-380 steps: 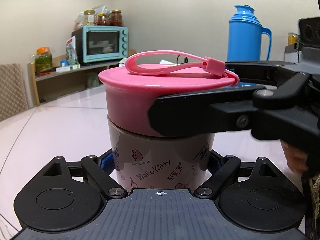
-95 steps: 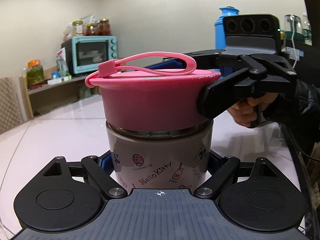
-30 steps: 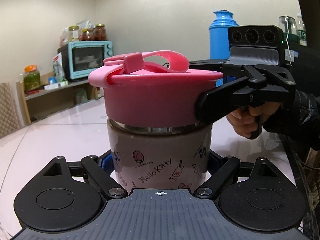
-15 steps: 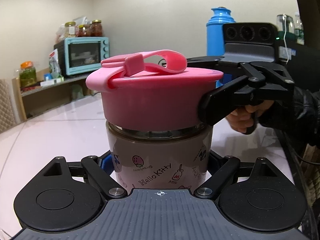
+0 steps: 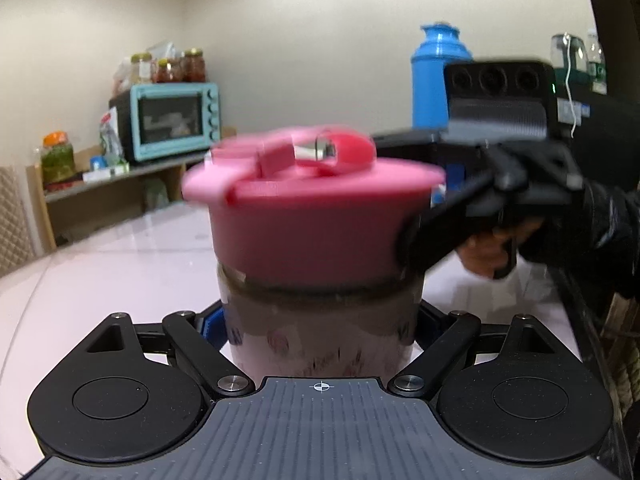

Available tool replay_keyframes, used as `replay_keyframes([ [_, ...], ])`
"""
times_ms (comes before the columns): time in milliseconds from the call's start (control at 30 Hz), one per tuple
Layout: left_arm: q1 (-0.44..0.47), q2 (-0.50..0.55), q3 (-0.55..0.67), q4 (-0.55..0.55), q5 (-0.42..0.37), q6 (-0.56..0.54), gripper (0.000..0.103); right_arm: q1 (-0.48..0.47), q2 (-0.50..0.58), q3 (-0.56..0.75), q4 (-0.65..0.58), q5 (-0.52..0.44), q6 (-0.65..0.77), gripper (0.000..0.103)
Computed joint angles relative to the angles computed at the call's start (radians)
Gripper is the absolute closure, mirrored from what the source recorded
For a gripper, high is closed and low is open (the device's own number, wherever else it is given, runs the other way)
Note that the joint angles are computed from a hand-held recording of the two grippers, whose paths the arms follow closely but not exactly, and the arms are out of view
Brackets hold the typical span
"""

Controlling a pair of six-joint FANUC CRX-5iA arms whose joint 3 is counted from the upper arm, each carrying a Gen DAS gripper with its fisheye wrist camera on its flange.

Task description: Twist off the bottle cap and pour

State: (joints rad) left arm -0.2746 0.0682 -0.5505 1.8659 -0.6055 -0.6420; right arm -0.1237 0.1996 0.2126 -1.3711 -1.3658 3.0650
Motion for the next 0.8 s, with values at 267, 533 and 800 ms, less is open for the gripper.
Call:
replay_keyframes([
  [267, 0.007, -0.002, -0.005, -0.004, -0.011, 0.001, 0.013, 0.01, 0.014, 0.029, 0.02, -0.001, -0.016, 0.018],
  [533, 0.019, 0.014, 0.015, -0.023, -0.024, 0.027, 0.013, 0.047, -0.089, -0.081, 0.054, 0.147, -0.004, 0.016],
  [800, 0.017, 0.016, 0.018, -0.019, -0.019, 0.028, 0.013, 0.191, -0.362, -0.396, 0.032, 0.667, -0.06, 0.008],
])
